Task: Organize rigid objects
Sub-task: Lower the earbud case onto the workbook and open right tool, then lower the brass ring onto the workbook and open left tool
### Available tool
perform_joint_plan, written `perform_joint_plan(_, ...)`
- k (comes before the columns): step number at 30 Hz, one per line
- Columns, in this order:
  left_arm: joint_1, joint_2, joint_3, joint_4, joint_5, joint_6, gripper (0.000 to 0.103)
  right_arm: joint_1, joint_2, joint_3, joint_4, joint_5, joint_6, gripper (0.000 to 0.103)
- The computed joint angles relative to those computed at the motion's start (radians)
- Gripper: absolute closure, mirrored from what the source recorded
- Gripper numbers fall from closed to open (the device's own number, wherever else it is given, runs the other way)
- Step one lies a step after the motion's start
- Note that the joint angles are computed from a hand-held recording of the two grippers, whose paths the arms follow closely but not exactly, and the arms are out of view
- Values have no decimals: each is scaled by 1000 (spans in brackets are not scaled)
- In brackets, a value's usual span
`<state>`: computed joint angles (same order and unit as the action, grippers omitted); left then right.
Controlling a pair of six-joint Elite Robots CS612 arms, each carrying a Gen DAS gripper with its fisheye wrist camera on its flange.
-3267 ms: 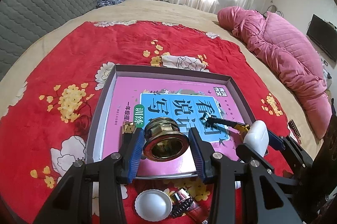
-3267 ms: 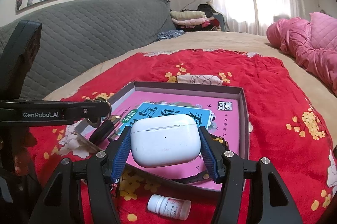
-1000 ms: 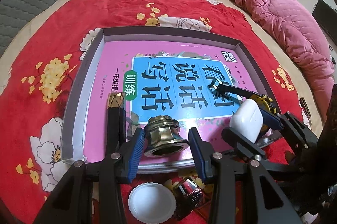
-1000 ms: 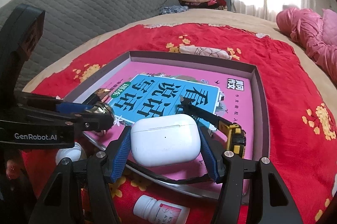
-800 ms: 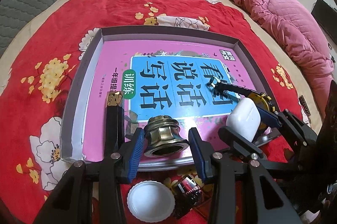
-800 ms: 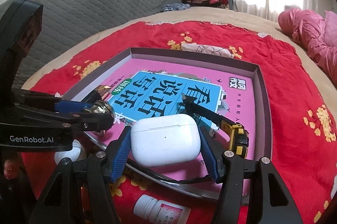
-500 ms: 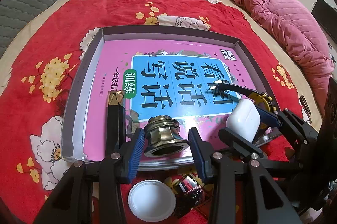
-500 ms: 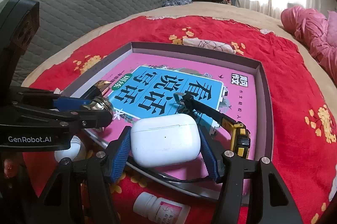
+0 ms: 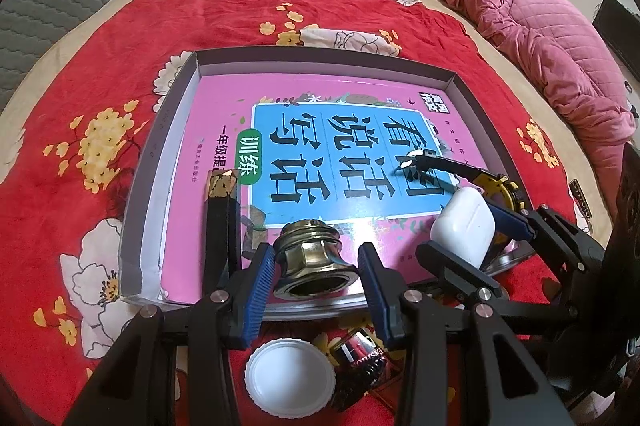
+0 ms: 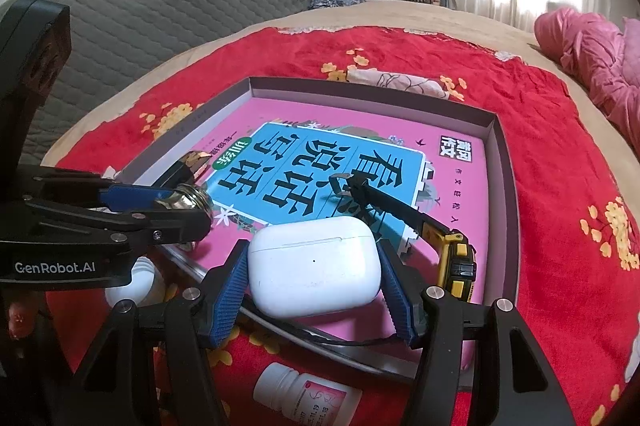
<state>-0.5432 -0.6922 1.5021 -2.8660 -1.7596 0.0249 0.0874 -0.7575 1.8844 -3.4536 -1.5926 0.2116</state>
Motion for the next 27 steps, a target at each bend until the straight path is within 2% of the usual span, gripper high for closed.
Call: perform_joint_plan(27, -2, -11, 9, 3, 14, 8, 59, -2, 4, 4, -38, 6, 15, 36)
